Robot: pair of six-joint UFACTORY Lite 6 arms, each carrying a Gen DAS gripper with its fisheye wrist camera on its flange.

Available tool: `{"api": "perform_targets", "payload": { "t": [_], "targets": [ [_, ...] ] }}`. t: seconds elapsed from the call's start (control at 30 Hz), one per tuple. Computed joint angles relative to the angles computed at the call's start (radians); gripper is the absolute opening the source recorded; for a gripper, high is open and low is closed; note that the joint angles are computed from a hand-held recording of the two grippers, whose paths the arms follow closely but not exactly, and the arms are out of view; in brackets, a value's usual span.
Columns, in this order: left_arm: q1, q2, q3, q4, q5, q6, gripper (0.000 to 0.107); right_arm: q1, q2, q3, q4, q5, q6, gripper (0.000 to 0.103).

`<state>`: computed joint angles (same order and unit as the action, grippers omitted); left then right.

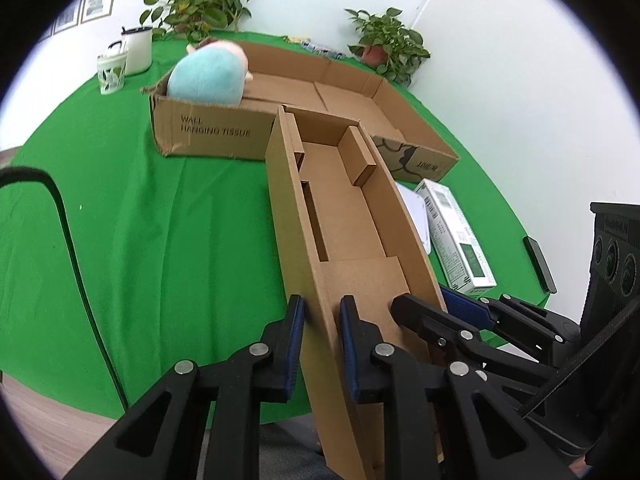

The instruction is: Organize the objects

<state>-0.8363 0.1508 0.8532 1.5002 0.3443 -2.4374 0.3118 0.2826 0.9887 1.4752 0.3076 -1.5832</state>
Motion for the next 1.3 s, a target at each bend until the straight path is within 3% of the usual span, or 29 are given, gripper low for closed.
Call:
{"api": "perform_targets", "payload": {
  "t": [0.3,0.47,1.03,1.3],
  "targets": [
    [-0.014,-0.016,0.091,-0.146,0.116,0.232,0.014,-0.006,-0.087,-0.013,0.102,-0.004,-0.084,0.019],
    [0.021,-0.018,0.146,-0.193,0.133,0.344,0.014,0.001,-0.082,0.043,0.147,-0.023,-0.124,0.015],
    [0.137,0.069,0.291,-0.209,0.099,0.479,0.012,0.020,0.095,0.318,-0.043,-0.067,0.117,0.014],
    [0.202,0.116,0.403,-0.261,0.096,0.609,0.011,0.021,0.196,0.506,-0.238,-0.050,0.332,0.014]
  ]
}}
